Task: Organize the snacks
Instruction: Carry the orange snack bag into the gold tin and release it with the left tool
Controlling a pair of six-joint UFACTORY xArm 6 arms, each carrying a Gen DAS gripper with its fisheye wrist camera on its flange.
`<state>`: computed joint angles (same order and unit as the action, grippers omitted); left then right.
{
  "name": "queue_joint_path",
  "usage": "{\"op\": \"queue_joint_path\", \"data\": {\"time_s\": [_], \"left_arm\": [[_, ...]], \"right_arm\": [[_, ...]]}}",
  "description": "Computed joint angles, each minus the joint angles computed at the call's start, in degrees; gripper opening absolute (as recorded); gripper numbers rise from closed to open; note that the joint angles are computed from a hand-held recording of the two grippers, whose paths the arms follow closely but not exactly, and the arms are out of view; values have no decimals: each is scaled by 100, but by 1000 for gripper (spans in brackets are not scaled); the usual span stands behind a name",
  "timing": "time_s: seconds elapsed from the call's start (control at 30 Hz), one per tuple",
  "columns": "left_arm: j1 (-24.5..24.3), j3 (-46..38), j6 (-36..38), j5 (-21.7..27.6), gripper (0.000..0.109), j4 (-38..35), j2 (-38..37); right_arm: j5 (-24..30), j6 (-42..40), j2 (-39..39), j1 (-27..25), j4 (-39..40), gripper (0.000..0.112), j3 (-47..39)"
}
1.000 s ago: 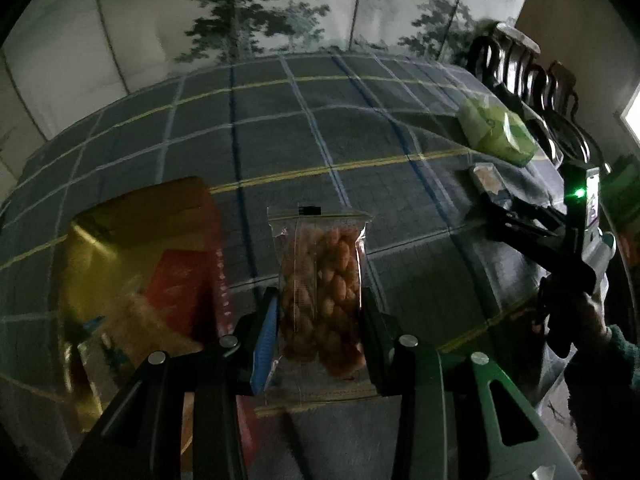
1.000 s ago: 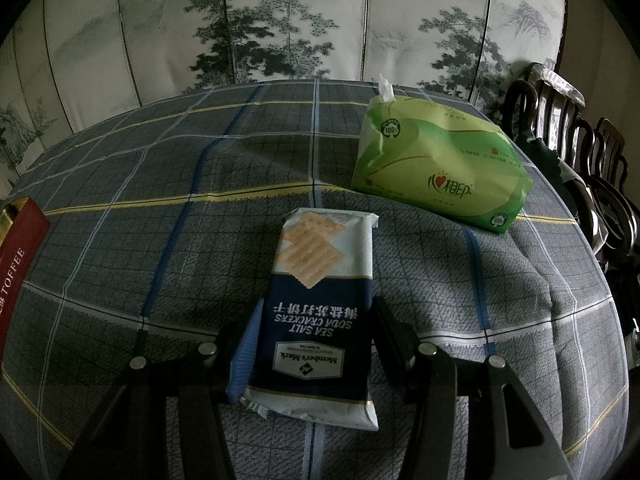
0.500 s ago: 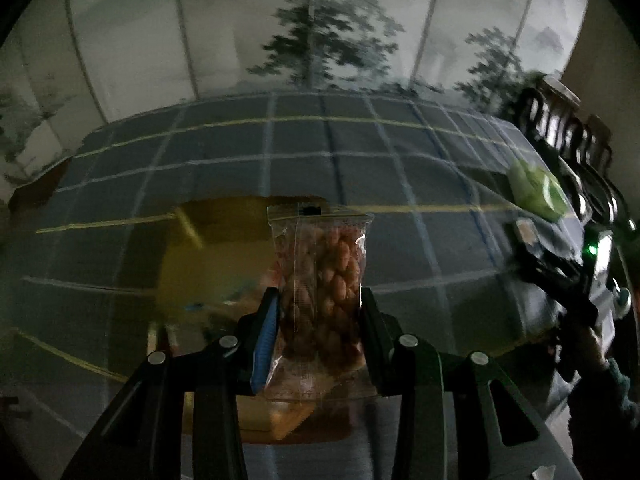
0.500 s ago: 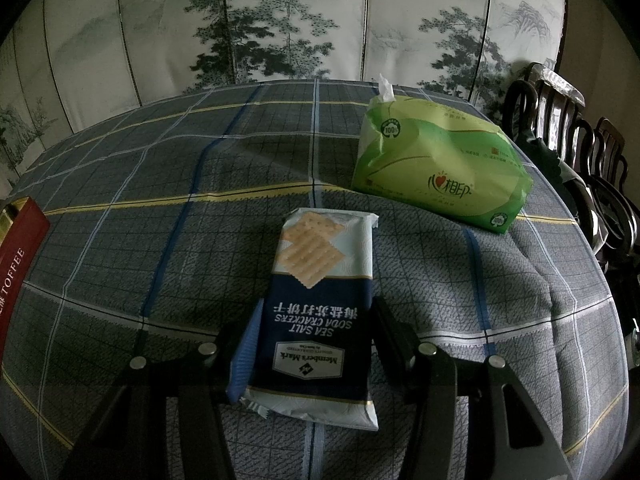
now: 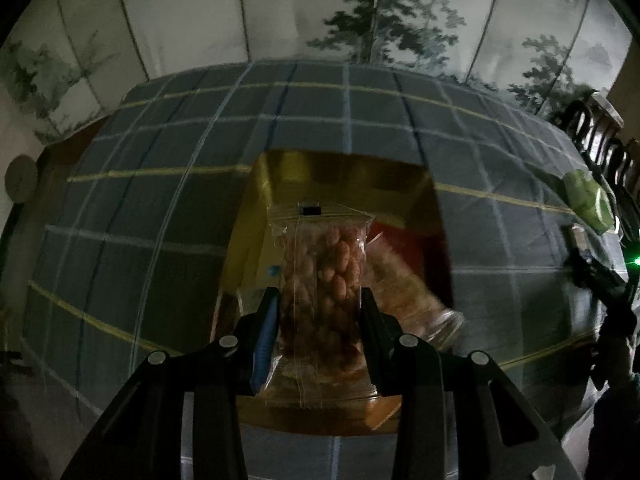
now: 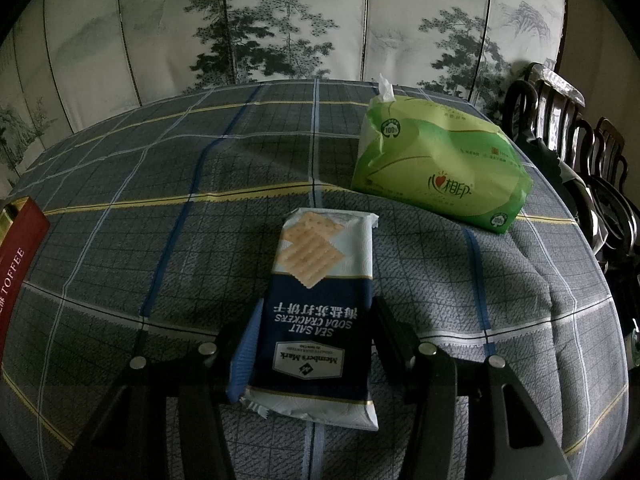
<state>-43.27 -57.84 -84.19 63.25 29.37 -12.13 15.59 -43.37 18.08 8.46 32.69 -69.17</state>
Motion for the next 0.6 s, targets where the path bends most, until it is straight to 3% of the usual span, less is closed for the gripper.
{"op": "queue_joint_path", "data": {"time_s": [0.6], "left_arm": [[147,463,-70,-397,35,-272,128]], "right_arm": [[-2,9,6,-2,-12,54,-7]]}}
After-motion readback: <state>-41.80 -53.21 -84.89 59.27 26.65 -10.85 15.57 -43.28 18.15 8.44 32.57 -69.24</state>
